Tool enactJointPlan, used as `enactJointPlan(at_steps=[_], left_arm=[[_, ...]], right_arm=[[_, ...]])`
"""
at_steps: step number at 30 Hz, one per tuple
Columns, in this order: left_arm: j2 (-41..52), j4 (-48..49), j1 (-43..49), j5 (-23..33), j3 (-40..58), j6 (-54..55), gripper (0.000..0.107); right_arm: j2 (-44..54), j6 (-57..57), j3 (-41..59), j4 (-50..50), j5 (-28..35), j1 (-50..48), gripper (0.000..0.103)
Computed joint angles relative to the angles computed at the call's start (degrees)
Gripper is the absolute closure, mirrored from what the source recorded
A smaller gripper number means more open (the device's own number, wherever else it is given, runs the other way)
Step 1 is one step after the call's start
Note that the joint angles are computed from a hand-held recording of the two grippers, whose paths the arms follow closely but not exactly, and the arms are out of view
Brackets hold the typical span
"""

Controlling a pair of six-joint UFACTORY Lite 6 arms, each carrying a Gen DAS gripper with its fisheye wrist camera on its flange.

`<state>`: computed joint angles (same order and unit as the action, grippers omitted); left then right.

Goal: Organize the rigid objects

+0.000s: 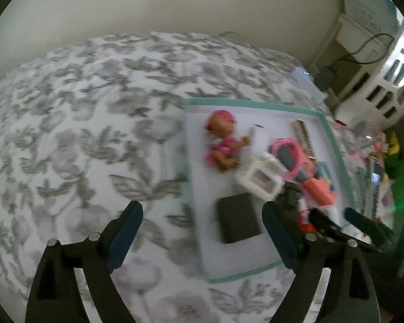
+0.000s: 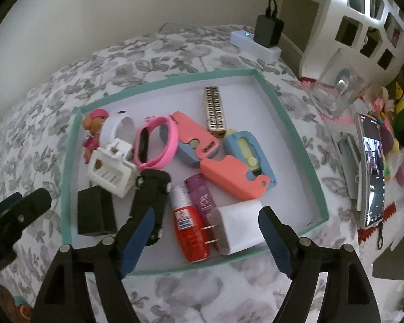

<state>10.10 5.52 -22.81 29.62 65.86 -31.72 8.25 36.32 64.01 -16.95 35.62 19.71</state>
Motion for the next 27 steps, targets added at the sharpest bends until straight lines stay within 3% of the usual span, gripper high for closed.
enactJointPlan(at_steps=[2, 6, 27], left_arm=[[-1.57, 4.91, 0.30, 0.33, -1.86, -4.24, 0.016], [-4.54, 13.52, 0.51, 1.53, -5.25, -11.29, 0.005], [-18.56, 20.47, 0.43, 8.10, -15.08, -16.66, 0.004]], right_arm=[[-0.69, 0.39, -0.56, 0.31, -0.28, 0.85, 0.019], [-2.32, 2.65, -1.72, -0.11, -0.53, 2.90, 0.003], [-9.68, 12.52, -5.19, -6.96, 1.63, 12.27, 0.000]])
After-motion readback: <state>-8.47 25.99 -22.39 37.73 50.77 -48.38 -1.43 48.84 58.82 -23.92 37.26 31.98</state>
